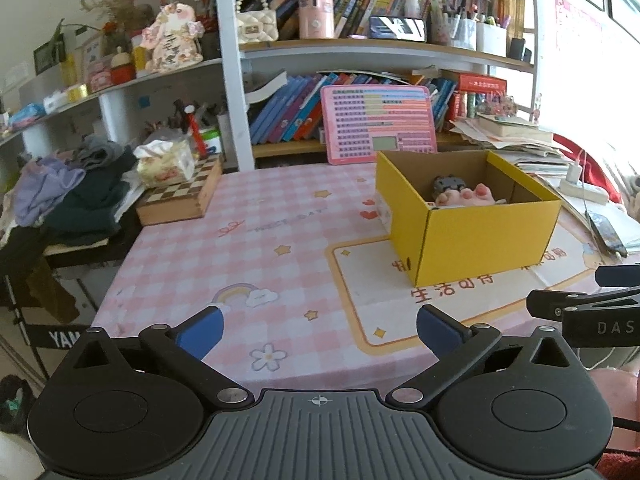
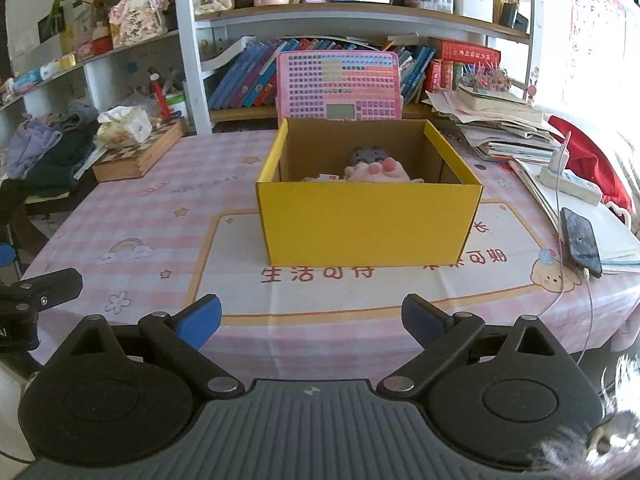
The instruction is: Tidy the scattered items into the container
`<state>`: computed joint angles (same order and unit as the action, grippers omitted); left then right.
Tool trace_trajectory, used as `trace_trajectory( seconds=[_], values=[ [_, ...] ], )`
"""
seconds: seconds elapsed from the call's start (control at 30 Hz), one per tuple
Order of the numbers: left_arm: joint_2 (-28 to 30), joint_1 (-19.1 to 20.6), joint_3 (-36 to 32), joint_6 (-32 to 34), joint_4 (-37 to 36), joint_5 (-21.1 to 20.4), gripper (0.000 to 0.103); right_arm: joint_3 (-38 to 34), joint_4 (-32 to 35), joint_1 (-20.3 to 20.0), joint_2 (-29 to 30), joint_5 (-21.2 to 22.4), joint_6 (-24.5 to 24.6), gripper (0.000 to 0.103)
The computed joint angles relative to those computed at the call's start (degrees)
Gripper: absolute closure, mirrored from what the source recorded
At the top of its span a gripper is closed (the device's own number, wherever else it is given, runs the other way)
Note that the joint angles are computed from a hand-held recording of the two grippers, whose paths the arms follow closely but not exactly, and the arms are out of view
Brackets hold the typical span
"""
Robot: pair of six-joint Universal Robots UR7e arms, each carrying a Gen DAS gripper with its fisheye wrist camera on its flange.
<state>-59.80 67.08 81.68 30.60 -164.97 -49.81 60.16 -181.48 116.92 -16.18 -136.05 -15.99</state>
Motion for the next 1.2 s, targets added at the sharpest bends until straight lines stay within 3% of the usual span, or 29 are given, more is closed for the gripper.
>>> trace_trajectory(
  seconds=[0.6, 0.77, 1.2],
  values=[
    [-1.0, 0.3, 0.8, -2.6, 4.0, -0.7, 0.0, 0.7, 1.0, 0.5, -0.3, -0.7, -0.8, 0.002],
    [-0.6, -0.3, 1.8, -0.2, 2.3, 1.8, 0.0, 1.3, 2.9, 0.6, -0.6, -0.9, -0.7, 0.002],
    [-2.0, -0.4, 2.5, -5.2, 8.0, 2.8, 0.0, 2.8, 3.6, 0.5, -1.4, -0.1, -0.4, 0.002]
  ],
)
